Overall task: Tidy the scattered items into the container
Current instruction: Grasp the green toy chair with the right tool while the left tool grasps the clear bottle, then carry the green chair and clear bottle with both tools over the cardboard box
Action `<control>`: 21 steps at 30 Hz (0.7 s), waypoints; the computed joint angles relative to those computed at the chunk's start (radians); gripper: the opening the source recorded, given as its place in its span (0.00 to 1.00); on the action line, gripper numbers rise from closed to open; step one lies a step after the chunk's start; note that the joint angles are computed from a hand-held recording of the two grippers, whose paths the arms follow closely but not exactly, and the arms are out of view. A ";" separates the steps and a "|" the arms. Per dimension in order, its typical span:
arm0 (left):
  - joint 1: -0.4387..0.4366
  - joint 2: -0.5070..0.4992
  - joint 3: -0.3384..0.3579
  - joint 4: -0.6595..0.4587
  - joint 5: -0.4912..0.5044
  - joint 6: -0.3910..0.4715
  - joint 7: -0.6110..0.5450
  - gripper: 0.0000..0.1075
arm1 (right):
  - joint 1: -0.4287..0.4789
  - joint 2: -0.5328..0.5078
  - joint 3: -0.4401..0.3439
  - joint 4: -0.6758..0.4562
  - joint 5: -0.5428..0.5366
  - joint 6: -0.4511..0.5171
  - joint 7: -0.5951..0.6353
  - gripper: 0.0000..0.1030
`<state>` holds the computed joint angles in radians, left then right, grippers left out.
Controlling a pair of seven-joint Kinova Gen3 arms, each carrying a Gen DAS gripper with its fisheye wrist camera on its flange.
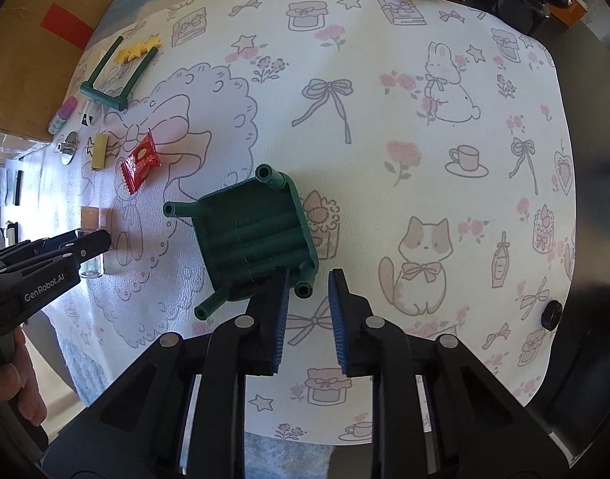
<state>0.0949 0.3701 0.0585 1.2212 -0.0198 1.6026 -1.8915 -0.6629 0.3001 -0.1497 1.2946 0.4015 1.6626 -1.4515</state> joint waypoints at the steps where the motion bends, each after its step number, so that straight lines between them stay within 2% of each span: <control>1: -0.001 0.000 0.000 -0.001 0.000 0.002 -0.004 0.25 | 0.000 0.000 0.001 -0.001 -0.006 -0.002 -0.013 0.17; 4: -0.005 -0.002 0.000 -0.005 -0.003 0.008 -0.016 0.25 | -0.007 0.005 0.002 -0.002 -0.014 -0.008 -0.055 0.15; 6: -0.008 -0.003 -0.001 -0.008 -0.004 0.011 -0.024 0.25 | -0.012 0.010 0.001 -0.003 -0.015 -0.008 -0.069 0.09; 16: -0.025 -0.005 -0.007 -0.033 -0.013 0.015 -0.059 0.25 | -0.042 0.037 0.004 -0.015 -0.040 -0.014 -0.227 0.08; 21: -0.028 0.008 -0.007 -0.081 -0.007 0.041 -0.065 0.25 | -0.056 0.063 0.010 -0.046 -0.056 -0.004 -0.305 0.08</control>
